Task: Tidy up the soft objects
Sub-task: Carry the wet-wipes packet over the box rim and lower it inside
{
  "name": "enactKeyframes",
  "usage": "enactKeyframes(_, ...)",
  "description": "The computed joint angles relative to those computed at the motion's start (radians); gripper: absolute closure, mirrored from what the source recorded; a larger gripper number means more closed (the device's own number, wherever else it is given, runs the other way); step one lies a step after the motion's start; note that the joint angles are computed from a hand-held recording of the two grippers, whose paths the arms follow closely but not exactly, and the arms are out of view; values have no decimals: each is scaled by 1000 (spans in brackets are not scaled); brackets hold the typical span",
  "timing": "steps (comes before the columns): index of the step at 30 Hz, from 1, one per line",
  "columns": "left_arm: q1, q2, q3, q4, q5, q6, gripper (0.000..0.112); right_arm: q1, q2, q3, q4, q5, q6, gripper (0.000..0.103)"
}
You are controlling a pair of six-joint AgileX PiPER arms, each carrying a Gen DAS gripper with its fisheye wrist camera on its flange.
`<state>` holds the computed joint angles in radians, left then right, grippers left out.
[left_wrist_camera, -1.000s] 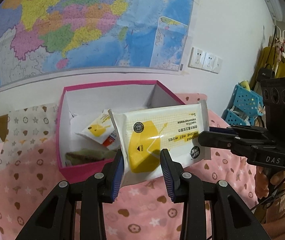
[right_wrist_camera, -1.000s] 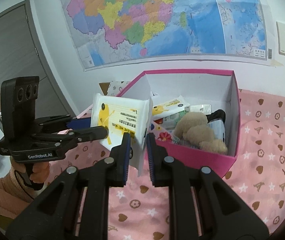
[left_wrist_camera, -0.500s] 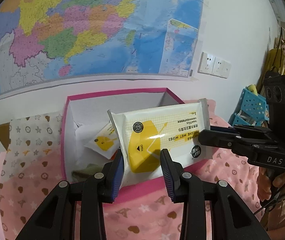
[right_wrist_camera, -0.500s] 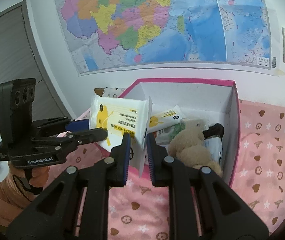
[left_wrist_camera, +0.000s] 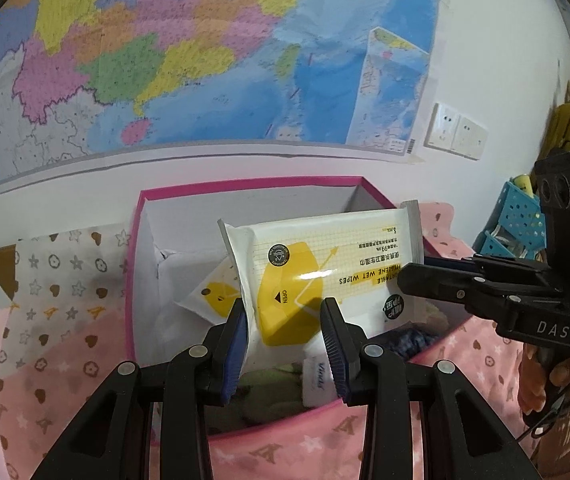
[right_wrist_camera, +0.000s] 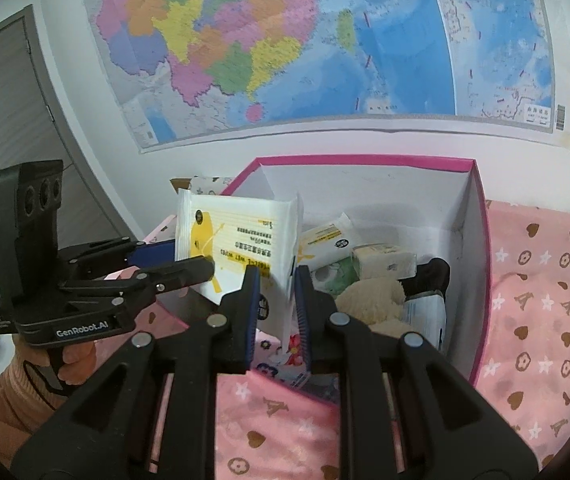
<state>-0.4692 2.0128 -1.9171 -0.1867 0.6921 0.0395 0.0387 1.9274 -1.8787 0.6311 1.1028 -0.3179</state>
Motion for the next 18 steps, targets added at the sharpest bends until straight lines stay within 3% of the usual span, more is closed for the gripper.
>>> enactKeyframes(6,14,79,-106,-9,71,-27,76,5,64,-52,-27,14,45,81)
enactKeyframes(12,16,161,-224,15,147,-66,76,30,115,-91,-101,7,130,67)
enactKeyframes(15,11,183,-258,63,164,-115,69,44,106,-72,-138,-21,134,65)
enactKeyframes(18,10,161,-216,69,132,-128,60,47,78,-32,-157,-46,135,64)
